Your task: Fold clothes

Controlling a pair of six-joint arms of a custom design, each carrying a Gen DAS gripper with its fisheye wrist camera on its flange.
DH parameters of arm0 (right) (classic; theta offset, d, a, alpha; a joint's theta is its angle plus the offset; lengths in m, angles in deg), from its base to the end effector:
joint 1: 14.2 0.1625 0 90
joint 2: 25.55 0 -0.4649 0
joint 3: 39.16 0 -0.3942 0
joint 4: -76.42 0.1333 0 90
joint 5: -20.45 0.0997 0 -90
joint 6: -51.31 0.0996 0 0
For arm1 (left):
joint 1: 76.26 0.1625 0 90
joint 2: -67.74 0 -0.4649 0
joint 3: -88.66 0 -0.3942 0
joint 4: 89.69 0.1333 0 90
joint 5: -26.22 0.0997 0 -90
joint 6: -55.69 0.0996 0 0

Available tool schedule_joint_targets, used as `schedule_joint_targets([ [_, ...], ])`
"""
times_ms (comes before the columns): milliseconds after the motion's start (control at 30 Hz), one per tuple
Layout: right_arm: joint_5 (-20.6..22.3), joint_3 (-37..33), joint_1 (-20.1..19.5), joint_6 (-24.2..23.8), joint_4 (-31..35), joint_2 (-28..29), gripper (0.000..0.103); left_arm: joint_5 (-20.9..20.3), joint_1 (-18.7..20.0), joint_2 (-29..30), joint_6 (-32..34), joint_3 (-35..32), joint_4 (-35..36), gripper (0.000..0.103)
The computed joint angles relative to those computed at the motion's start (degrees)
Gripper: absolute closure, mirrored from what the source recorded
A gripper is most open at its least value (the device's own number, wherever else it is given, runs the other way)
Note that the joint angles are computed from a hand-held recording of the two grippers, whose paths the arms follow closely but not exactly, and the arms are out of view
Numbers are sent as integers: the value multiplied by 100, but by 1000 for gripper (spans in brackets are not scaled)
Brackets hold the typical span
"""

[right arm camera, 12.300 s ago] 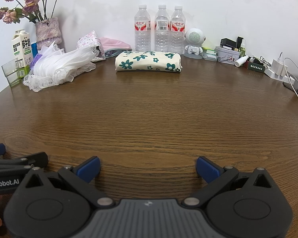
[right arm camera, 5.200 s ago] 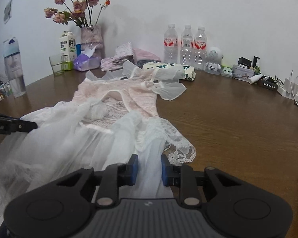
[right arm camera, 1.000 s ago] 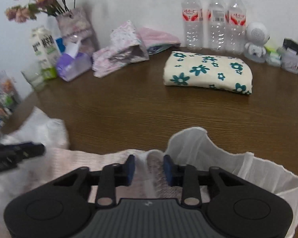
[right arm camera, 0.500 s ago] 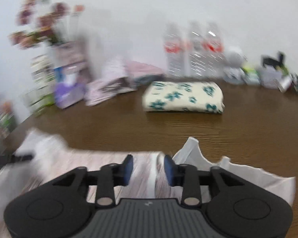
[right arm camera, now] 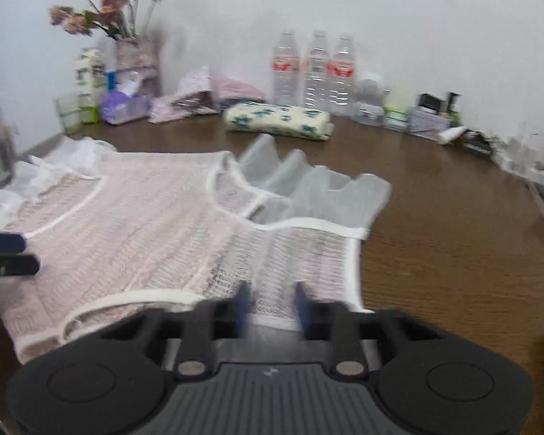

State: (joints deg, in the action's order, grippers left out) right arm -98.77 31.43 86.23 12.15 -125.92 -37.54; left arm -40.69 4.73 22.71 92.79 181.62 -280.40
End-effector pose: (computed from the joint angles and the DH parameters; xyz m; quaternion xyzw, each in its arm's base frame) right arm 0.2262 -0.7608 -0.0484 0.2585 -0.8314 0.3679 0.3265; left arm 0.0565 -0.7440 0.2228 0.2619 0.8424 -0.3790 0.2796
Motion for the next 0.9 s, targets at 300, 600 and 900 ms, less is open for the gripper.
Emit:
schedule_joint_targets([
  [300,793,-719,-55,95,1111,1,63,170,5,-52,-98,-434,361,53],
  [600,241,-2194,70,-193,2170,712,103,468,127,261,-665,-1526,1867,102],
  [900,117,-3413,28,-589,2404,1347,98,695,-110,378,-419,-1300,803,102],
])
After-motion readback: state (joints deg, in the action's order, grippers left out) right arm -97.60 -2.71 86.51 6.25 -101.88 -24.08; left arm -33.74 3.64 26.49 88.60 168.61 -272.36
